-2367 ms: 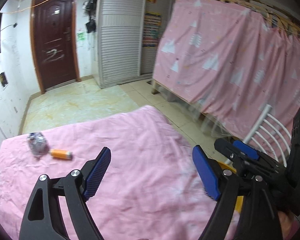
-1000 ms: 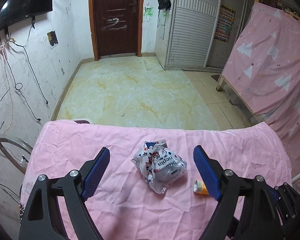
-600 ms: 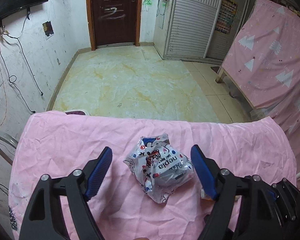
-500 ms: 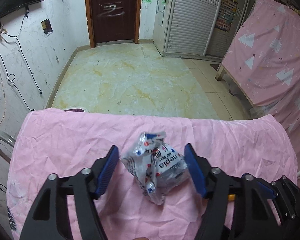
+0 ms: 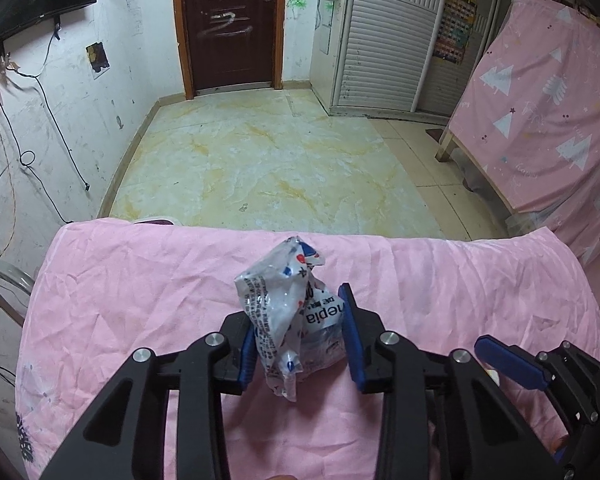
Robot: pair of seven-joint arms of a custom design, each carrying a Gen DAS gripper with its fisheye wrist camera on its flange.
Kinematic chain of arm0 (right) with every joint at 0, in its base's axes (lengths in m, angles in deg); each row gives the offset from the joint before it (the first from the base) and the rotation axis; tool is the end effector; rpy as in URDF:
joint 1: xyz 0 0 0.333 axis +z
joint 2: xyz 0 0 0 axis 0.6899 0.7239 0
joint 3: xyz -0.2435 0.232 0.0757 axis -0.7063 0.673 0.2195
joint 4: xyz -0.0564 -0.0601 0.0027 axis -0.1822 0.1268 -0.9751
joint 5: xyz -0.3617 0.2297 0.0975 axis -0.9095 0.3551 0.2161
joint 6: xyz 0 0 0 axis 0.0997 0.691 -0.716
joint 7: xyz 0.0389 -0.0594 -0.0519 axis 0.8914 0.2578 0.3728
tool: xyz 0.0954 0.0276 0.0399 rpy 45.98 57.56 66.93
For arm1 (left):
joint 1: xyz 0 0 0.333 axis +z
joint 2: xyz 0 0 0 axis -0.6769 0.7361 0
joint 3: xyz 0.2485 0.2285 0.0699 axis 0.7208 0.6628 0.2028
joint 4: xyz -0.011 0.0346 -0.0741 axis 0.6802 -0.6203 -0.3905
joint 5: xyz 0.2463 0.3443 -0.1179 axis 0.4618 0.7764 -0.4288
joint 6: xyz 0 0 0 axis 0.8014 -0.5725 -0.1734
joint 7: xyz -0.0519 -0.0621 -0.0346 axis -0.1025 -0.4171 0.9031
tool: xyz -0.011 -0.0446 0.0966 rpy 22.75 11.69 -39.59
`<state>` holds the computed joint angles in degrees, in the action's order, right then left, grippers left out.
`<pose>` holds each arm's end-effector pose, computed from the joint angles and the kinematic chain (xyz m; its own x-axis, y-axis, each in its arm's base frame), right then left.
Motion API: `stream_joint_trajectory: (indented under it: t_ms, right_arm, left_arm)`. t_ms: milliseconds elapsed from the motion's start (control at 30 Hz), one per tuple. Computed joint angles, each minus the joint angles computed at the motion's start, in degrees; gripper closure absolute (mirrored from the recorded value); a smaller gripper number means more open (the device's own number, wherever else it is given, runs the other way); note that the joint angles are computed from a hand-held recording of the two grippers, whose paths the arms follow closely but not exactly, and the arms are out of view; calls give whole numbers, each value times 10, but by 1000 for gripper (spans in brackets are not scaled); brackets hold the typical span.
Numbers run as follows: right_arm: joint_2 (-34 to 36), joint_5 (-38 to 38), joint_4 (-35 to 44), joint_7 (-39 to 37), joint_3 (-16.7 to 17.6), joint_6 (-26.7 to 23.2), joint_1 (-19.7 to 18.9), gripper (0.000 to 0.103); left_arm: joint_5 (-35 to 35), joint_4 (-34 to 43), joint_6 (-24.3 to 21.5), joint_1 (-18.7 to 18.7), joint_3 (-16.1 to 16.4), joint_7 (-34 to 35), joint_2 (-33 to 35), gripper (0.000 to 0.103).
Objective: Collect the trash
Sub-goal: 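Grasp the white snack wrapper with the left gripper while the right gripper approaches the orange spool, then grasp the orange thread spool with the right gripper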
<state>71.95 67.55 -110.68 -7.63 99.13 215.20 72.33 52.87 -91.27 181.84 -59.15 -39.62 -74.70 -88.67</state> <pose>0.4581 0.3491 0.4533 0.6486 -0.7511 -0.1231 -0.6375 -0.4477 -0.6271 0.4607 -0.3010 0.4574 0.3199 -0.9459 0.0540 -0.7564 -0.2893 -0.5866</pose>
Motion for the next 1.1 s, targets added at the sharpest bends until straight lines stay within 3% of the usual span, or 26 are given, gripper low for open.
stream_joint_trajectory:
  t_ms: [100, 300, 867, 1000, 1100]
  right_arm:
    - [1, -21, -3, 14, 3, 7, -4, 80]
    - [-4, -26, -9, 36, 1, 16, -7, 85]
    - [-135, 100, -99, -39, -27, 42, 11, 85]
    - [-157, 125, -109, -65, -45, 26, 21, 85]
    - [-146, 117, -104, -56, -30, 22, 7, 85]
  left_arm:
    - [-3, -7, 1, -1, 0, -3, -8, 77]
    - [-9, -25, 0, -2, -2, -8, -36, 77]
    - [4, -33, -73, -44, -52, -47, -122, 77]
    - [10, -25, -92, -52, -59, -55, -126, 77]
    - [14, -23, -103, -57, -61, -59, -130, 77]
